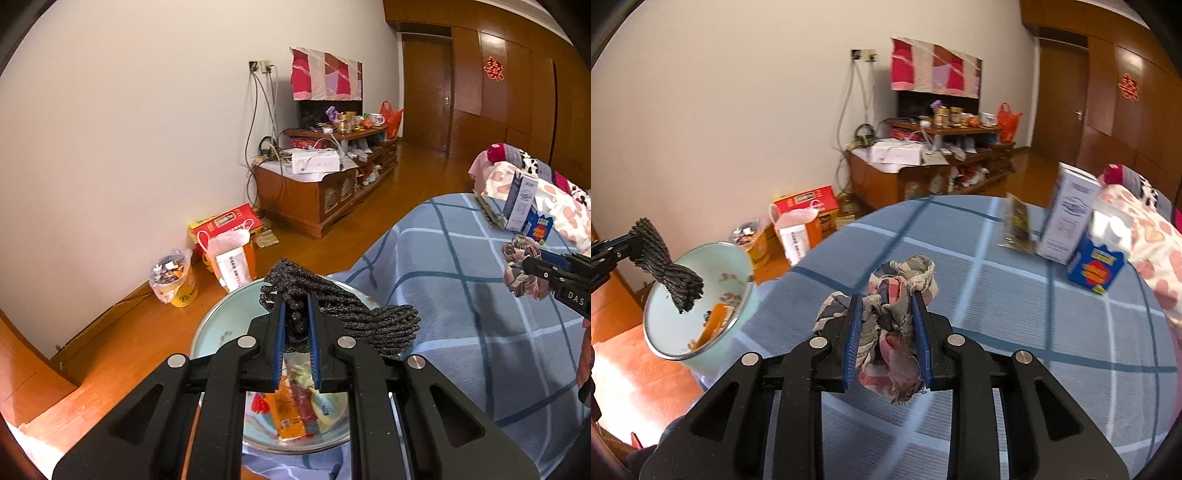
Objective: Collect trash
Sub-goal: 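Carry the scrubber over the bucket with the left tool while the right tool carries the cloth, then open both tools to drop the scrubber and cloth into the bucket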
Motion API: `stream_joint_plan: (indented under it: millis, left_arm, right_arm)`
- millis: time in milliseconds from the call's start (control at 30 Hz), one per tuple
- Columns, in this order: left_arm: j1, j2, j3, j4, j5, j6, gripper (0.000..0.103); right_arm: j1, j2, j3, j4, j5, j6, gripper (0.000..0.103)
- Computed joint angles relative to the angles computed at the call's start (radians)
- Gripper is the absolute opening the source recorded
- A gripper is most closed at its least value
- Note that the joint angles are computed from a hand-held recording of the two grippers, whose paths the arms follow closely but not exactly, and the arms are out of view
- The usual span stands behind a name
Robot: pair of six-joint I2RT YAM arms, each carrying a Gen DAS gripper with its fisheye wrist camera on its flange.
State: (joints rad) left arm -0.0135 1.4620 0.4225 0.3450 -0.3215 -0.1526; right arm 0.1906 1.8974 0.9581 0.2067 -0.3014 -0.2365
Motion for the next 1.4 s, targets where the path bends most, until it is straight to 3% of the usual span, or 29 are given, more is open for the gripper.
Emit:
stream_joint_plan:
  millis: [833,900,933,1000,1067,1200,1400]
  left_arm:
    - [0.233,-0.054,-0.108,0.035,0.076,0.076,0.012]
    - [0.244,-0.063,-0.114,0.034,0.080,0.076,0.019]
    - [0.250,-0.063,-0.112,0.030,0.082,0.073,0.020]
    - [0.259,-0.063,-0.111,0.026,0.091,0.068,0.037]
    - [0.254,-0.063,-0.112,0.032,0.085,0.065,0.047]
    - [0.247,-0.084,-0.122,0.030,0.095,0.055,0.057]
    - [0.204,-0.185,-0.139,-0.015,0.077,0.038,0.063]
  right_arm:
    - [0.280,0.018,0.065,-0.028,0.064,-0.009,0.029]
    - [0.305,0.028,0.077,-0.026,0.048,-0.010,0.034]
    - [0.309,0.029,0.078,-0.022,0.038,-0.007,0.042]
    - [0.320,0.028,0.068,0.004,0.026,0.008,0.059]
    - [0.326,0.023,0.062,0.006,0.025,0.008,0.059]
    - [0.323,-0.003,0.044,0.006,0.032,0.022,0.063]
    - [0.283,-0.106,-0.036,0.025,0.024,0.049,0.065]
